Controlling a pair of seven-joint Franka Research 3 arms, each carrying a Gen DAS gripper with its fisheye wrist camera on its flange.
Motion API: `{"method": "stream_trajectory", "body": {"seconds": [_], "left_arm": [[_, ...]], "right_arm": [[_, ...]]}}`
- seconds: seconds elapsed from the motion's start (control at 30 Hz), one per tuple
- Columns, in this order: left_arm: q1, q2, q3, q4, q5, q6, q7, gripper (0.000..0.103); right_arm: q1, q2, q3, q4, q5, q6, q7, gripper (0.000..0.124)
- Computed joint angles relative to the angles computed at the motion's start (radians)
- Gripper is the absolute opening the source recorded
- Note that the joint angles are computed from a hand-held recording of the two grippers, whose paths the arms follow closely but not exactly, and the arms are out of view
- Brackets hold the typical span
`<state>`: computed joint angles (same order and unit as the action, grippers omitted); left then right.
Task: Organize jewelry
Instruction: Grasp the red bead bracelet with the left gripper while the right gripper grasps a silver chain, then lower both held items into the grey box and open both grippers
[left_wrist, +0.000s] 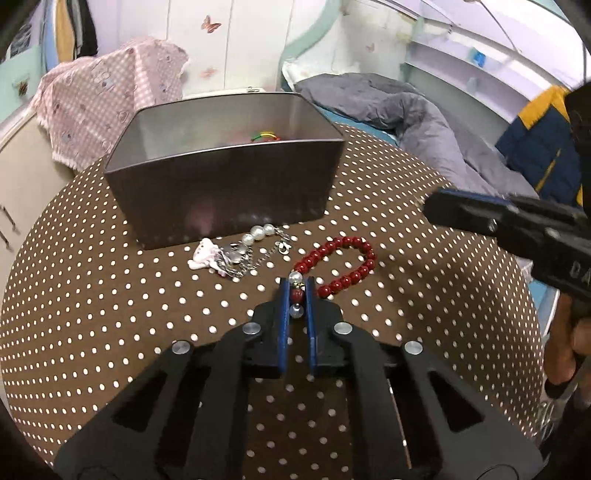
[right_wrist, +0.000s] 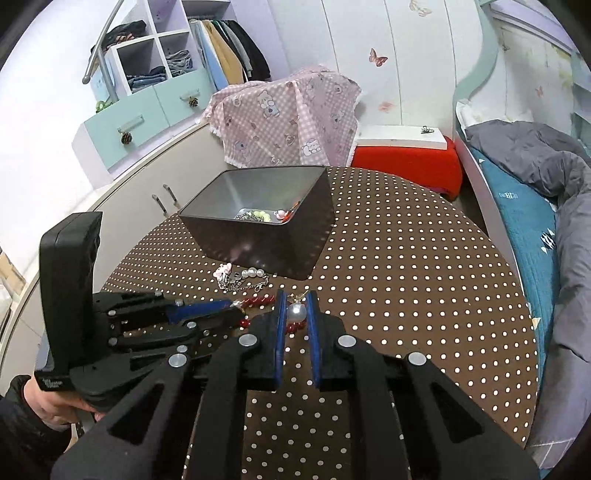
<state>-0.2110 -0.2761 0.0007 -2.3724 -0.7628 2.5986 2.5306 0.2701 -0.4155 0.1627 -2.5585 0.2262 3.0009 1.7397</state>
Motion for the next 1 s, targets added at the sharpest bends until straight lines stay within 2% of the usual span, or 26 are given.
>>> {"method": "stream_trajectory", "body": {"seconds": [0.07,0.47,0.77,1.0], "left_arm": [[-0.001,-0.001,0.012,0.007,-0.021,-0.033,0.003,0.008],[0.021,-0.092,0.057,-0.007,-0.113,-0.104,0.06,0.008],[0.022,-0.169,0.114,0.018,-0.193,-0.103,0.096,0.008],[0.029,-0.149,0.145,0.099,-0.266,-0.103,0.149,0.008]], "right_arm": [[0.002,-0.007,-0.001,-0.004,-0.001,0.0,-0.002,0.009],[0.007,-0.034,-0.002,0.006,-0.006,-0.001,-0.009,0.009],[0.005,-0.036,0.004,0.073,-0.016,0.007,-0.043,0.009],[-0.028,0.006,0.028,0.171,-0.064,0.008,-0.063,0.009]]}}
